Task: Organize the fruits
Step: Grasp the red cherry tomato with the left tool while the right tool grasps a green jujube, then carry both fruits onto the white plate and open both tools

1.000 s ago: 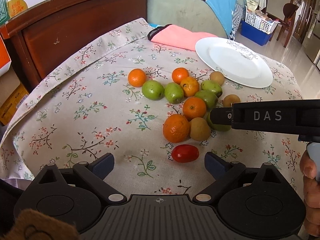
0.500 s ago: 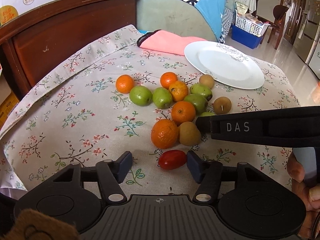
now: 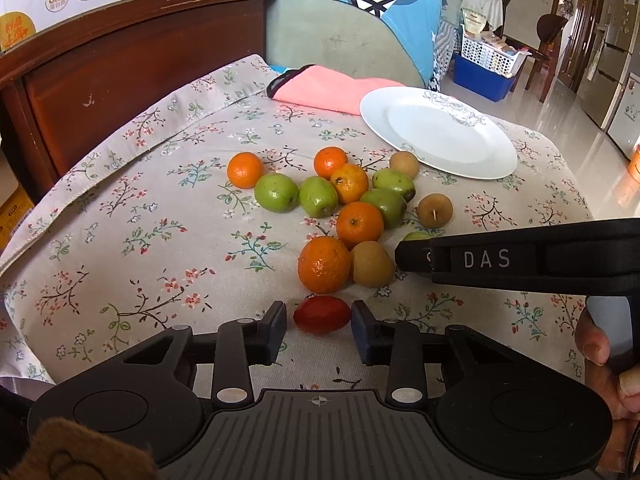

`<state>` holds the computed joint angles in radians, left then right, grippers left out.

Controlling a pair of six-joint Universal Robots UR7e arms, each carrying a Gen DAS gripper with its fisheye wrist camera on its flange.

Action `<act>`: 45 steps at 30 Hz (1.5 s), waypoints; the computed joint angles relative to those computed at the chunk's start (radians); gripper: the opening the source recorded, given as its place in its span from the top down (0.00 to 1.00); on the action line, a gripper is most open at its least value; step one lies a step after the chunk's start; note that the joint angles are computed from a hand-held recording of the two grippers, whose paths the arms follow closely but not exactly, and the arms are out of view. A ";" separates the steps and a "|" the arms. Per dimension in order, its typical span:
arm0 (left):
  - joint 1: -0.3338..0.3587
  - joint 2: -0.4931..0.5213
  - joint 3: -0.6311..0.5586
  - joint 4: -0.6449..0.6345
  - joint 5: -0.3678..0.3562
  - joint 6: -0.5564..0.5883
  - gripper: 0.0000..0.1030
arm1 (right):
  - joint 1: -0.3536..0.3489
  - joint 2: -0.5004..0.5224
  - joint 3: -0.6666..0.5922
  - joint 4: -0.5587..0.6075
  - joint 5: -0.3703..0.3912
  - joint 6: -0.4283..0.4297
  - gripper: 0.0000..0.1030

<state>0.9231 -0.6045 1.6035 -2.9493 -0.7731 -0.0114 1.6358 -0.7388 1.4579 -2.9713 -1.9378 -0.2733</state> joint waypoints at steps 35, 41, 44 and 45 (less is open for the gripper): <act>-0.007 0.005 -0.097 -0.065 -0.101 0.098 0.73 | 0.007 -0.083 -0.005 -0.021 0.056 0.013 0.71; 0.007 0.042 -0.201 0.006 -0.146 0.091 0.73 | -0.019 -0.093 -0.058 0.033 0.053 0.068 0.71; 0.017 0.070 -0.266 0.057 -0.180 0.073 0.73 | -0.044 -0.093 -0.093 0.069 0.074 0.151 0.71; 0.019 0.082 -0.289 0.069 -0.186 0.073 0.73 | -0.049 -0.089 -0.105 0.072 0.069 0.163 0.71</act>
